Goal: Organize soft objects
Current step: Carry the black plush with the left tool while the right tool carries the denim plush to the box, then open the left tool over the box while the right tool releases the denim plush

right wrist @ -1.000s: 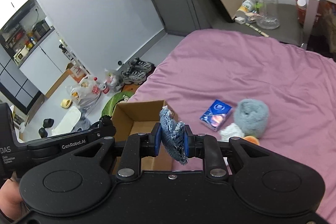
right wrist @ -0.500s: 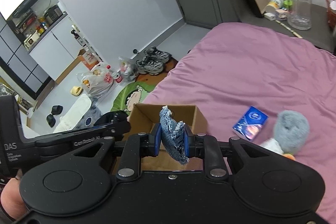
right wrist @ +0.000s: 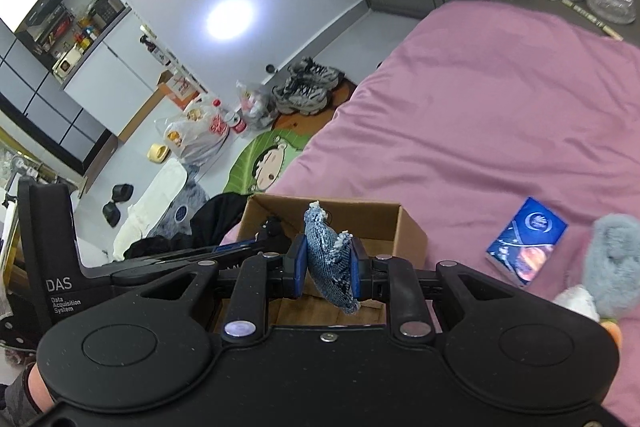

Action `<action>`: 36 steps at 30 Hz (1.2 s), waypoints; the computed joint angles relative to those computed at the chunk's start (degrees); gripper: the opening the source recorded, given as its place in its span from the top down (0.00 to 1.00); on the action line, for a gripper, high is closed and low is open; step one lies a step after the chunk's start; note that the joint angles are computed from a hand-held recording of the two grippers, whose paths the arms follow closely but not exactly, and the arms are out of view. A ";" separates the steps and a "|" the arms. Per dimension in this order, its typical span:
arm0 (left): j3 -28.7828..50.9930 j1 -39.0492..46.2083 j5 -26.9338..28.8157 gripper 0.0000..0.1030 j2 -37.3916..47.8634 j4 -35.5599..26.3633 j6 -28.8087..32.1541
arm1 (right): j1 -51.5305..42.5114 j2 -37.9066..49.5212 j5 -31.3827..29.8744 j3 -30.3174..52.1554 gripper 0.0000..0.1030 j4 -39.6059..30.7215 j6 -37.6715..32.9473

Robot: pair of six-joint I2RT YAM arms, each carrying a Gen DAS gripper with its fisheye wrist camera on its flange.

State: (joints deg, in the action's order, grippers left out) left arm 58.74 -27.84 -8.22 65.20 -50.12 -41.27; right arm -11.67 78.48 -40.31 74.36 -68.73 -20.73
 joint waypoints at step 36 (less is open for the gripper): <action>13.79 -8.98 -9.74 0.21 -2.28 -19.95 -5.93 | -8.99 -2.38 -0.99 4.03 0.44 -11.57 -6.88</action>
State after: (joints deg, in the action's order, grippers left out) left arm 72.53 -36.82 -17.96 62.92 -70.07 -47.19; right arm -20.66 76.10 -41.29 78.39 -80.30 -27.61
